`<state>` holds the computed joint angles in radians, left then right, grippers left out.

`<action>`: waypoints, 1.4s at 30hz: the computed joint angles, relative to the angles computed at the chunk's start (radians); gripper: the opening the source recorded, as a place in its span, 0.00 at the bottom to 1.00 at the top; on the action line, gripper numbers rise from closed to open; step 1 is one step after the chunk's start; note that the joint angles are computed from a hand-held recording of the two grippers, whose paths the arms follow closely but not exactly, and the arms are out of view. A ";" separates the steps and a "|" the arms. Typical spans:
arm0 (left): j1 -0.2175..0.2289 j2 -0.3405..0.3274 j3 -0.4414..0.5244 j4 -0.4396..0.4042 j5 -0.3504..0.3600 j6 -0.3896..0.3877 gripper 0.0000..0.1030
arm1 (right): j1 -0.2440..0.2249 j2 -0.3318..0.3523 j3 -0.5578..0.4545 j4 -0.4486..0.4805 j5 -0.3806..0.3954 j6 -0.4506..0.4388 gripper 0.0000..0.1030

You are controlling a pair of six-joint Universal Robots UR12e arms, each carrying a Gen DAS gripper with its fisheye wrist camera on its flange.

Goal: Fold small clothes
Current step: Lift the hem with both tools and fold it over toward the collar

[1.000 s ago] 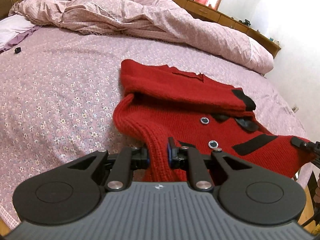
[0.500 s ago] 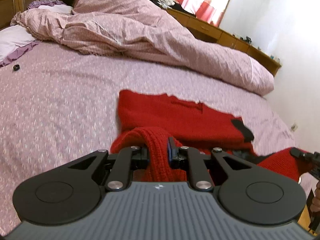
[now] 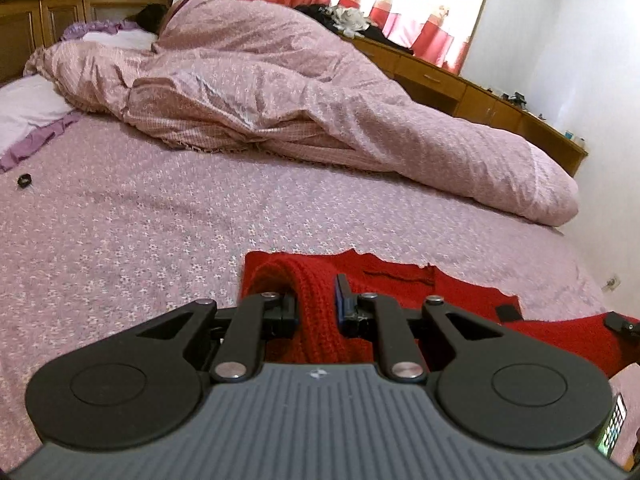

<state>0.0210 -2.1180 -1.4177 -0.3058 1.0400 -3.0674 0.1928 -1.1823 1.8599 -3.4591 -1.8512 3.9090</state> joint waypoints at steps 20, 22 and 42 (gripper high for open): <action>-0.064 -0.208 0.283 -0.198 0.128 0.009 0.17 | -0.052 0.115 -0.147 0.183 -0.005 -0.019 0.09; -0.068 -0.220 0.295 -0.209 0.142 0.011 0.17 | -0.053 0.124 -0.155 0.207 -0.009 -0.014 0.09; -0.089 -0.197 0.305 -0.256 0.239 0.078 0.42 | -0.044 0.114 -0.168 0.332 -0.052 0.005 0.32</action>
